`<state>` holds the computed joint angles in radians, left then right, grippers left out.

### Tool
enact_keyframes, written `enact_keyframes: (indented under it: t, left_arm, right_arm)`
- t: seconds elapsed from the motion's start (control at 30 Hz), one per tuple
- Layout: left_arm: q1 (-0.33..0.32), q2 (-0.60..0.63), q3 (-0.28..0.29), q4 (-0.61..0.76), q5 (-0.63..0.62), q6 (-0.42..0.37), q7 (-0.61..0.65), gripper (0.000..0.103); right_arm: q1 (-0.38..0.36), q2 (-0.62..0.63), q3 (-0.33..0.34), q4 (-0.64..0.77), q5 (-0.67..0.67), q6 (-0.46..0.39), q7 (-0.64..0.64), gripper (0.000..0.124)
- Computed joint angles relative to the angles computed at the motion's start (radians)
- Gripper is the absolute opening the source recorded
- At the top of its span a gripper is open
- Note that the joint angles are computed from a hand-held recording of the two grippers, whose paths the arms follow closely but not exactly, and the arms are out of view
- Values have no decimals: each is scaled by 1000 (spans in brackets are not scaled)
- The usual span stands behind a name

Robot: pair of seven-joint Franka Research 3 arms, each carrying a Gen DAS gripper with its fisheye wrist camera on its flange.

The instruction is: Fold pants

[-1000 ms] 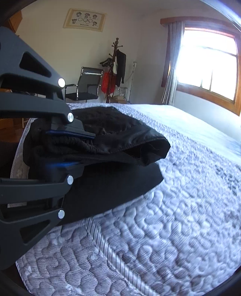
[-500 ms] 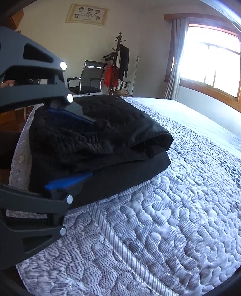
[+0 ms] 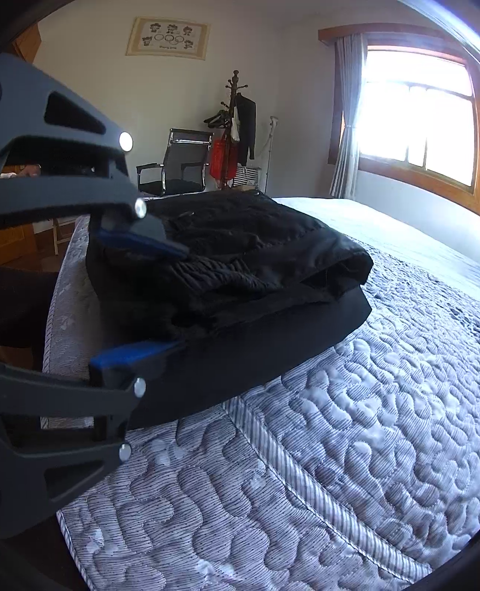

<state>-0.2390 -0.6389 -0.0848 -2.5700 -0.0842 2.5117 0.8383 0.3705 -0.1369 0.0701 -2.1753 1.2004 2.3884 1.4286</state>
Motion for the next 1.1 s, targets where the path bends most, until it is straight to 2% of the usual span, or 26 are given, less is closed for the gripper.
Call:
enact_keyframes:
  t: [0.1,0.27,0.7,1.1]
  left_arm:
    - [-1,5,1,1,-2,-6,-2,99]
    - [-4,10,4,2,-12,-4,-1,99]
    - [-2,17,-1,11,-6,-12,9,99]
    - [3,15,8,16,-10,-16,19,99]
  right_arm:
    - [5,-7,11,15,-49,13,20,32]
    - [21,-32,9,26,-35,14,21,30]
    - [27,-56,-1,-62,-34,27,20,30]
    - [28,-51,-4,-63,-29,10,20,33]
